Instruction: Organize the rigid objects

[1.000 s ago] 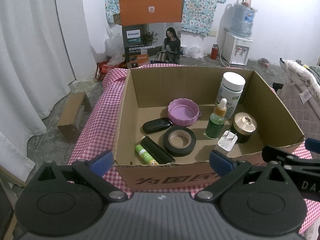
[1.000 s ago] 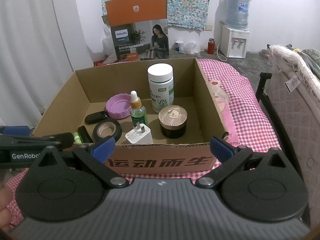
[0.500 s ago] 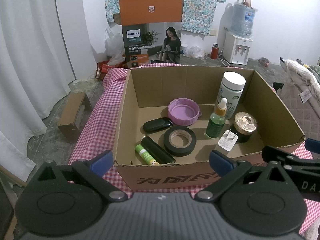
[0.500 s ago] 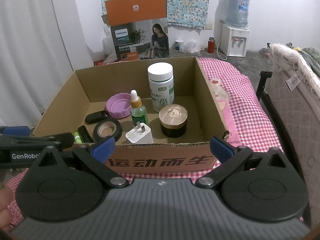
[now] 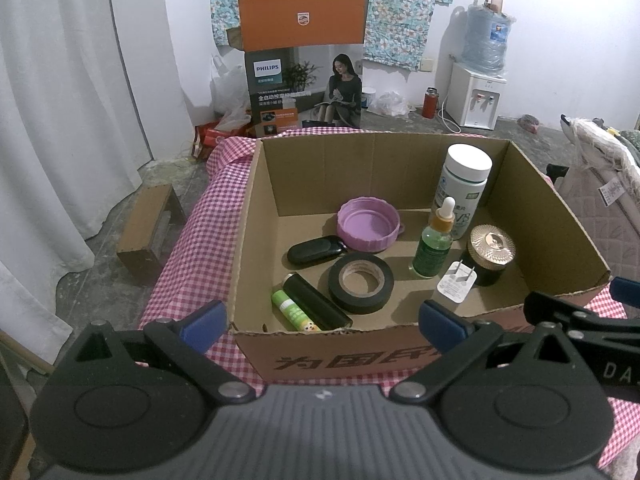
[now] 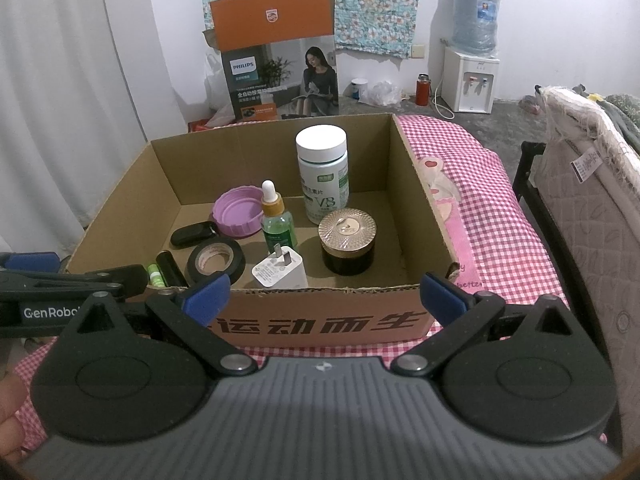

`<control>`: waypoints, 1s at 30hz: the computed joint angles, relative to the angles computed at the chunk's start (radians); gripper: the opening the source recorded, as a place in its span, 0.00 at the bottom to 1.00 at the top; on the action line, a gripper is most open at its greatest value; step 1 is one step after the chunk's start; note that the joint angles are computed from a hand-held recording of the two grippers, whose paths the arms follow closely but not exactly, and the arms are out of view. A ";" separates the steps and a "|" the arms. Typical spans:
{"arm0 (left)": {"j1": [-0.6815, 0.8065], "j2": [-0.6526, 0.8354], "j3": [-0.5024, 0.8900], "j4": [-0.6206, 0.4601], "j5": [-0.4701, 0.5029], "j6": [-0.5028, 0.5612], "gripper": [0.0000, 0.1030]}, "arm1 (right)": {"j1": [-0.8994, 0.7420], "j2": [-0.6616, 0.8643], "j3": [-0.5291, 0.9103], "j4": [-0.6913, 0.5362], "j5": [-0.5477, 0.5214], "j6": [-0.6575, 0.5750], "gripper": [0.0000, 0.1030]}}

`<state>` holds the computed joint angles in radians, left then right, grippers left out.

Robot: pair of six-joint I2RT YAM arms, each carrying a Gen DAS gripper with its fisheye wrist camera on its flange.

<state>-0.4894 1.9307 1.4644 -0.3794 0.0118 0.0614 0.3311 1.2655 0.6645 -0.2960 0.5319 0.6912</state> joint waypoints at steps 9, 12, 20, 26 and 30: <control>0.001 0.001 0.002 -0.002 0.000 0.002 1.00 | -0.004 -0.005 -0.005 0.001 -0.005 -0.003 0.99; 0.002 -0.001 0.001 -0.002 0.001 0.002 1.00 | -0.003 -0.006 -0.005 0.000 -0.004 -0.003 0.99; 0.000 0.000 0.002 -0.002 -0.002 0.001 1.00 | -0.004 -0.005 -0.002 -0.001 -0.006 -0.003 0.99; -0.001 0.000 0.002 -0.002 -0.001 0.002 1.00 | -0.005 -0.007 -0.001 -0.004 -0.007 -0.004 0.99; 0.000 -0.001 0.000 -0.001 -0.001 0.003 1.00 | -0.005 -0.012 -0.005 -0.005 -0.007 -0.002 0.99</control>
<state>-0.4893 1.9295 1.4646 -0.3808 0.0107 0.0643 0.3260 1.2531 0.6591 -0.3013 0.5245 0.6889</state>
